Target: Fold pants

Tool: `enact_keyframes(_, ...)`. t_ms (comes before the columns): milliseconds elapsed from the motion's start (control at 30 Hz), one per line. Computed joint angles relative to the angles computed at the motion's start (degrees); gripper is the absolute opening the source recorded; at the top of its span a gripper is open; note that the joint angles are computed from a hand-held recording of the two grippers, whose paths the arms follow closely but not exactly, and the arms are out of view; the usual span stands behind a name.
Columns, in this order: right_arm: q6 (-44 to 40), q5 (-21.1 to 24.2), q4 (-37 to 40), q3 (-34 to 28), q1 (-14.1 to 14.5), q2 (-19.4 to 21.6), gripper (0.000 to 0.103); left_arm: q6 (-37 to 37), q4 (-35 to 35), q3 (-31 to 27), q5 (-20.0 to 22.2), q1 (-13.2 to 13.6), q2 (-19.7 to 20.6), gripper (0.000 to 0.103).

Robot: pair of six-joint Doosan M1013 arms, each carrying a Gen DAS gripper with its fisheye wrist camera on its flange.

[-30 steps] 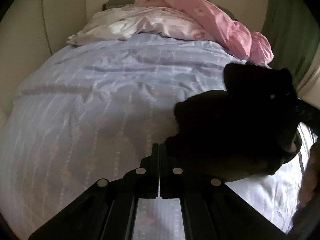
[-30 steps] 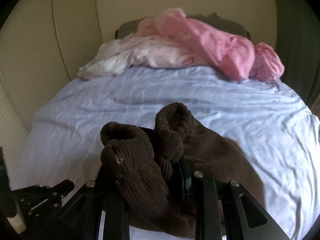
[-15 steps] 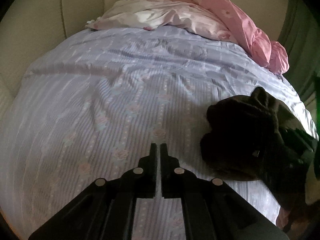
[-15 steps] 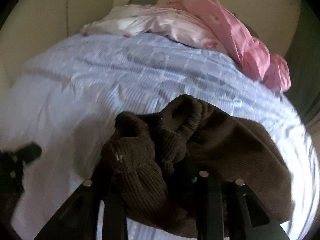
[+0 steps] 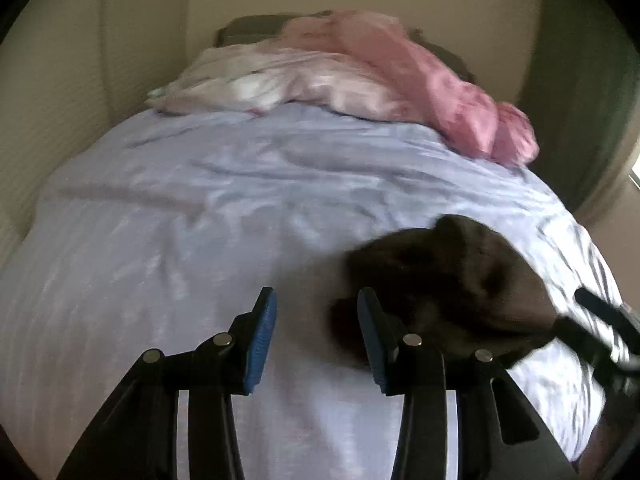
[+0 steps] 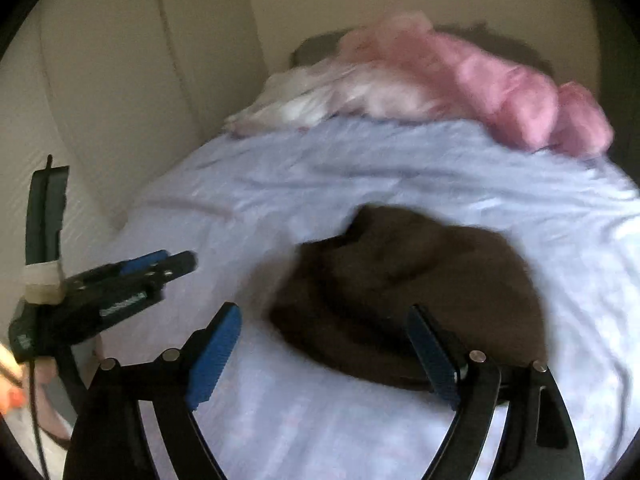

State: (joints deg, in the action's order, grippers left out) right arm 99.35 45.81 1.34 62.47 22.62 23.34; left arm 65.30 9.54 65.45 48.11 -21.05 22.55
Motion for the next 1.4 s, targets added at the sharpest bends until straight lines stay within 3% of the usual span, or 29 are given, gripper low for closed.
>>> enact_keyframes(67, 7.2, -3.4, -7.9, 3.4, -0.4, -2.5, 0.086, 2.3, -1.5, -1.4, 0.2, -0.8, 0.8, 0.041)
enact_keyframes(200, 19.3, -3.5, -18.3, 6.0, -2.3, -3.8, 0.086, 3.9, -2.9, -5.2, 1.7, -2.0, 3.6, 0.041)
enact_keyframes(333, 23.4, -2.7, -15.4, 7.6, -5.2, -3.7, 0.086, 11.7, -8.0, -9.8, 2.7, -2.3, 6.9, 0.041)
enact_keyframes(433, 24.6, -2.7, -14.0, 8.6, -6.3, -3.3, 0.086, 20.2, -12.2, -15.3, 6.4, -2.4, 10.4, 0.04)
enact_keyframes(467, 24.4, -3.2, -13.4, 9.1, -6.6, -3.3, 0.086, 21.5, -13.1, -16.6, 7.5, -2.4, 11.3, 0.035)
enact_keyframes(500, 23.6, -3.9, -12.4, 9.5, -6.8, -3.2, 0.086, 22.1, -13.9, -19.2, 9.8, -2.4, 12.9, 0.03)
enact_keyframes(600, 22.7, -4.9, -10.1, 10.5, -7.5, -3.2, 0.086, 21.0, -13.8, -23.4, 13.2, -2.4, 15.6, 0.03)
enact_keyframes(700, 23.0, -4.6, -10.1, 10.6, -7.9, -2.9, 0.086, 20.8, -18.3, -24.9, 15.4, -1.7, 16.9, 0.028)
enact_keyframes(833, 21.4, -5.4, -9.1, 11.3, -8.1, -2.8, 0.086, 18.8, -12.6, -32.7, 28.3, -2.5, 21.6, 0.029)
enact_keyframes(933, 19.3, -5.8, -6.3, 11.7, -8.3, -2.8, 0.086, 18.3, -13.6, -29.0, 24.7, -2.2, 19.6, 0.034)
enact_keyframes(967, 19.6, -5.9, -6.7, 11.9, -8.2, -2.9, 0.086, 18.6, -15.0, -28.1, 23.8, -2.0, 19.2, 0.04)
enact_keyframes(1067, 19.0, -6.0, -5.9, 12.1, -8.3, -2.8, 0.086, 18.5, -14.6, -28.8, 25.2, -2.2, 20.0, 0.041)
enact_keyframes(1133, 18.3, -5.6, -4.6, 12.2, -8.4, -2.7, 0.086, 17.4, -15.4, -28.6, 24.7, -2.1, 20.2, 0.033)
enact_keyframes(1167, 18.5, -5.5, -4.5, 12.3, -8.4, -2.7, 0.086, 17.2, -16.3, -28.9, 25.0, -1.9, 20.4, 0.02)
enact_keyframes(1200, 18.7, -5.1, -4.4, 12.3, -8.4, -2.6, 0.086, 17.1, -18.0, -28.8, 25.2, -1.6, 20.3, 0.016)
enact_keyframes(1400, 18.3, -4.7, -4.8, 12.2, -8.1, -2.9, 0.086, 17.2, -19.7, -19.9, 16.1, -0.7, 13.5, 0.013)
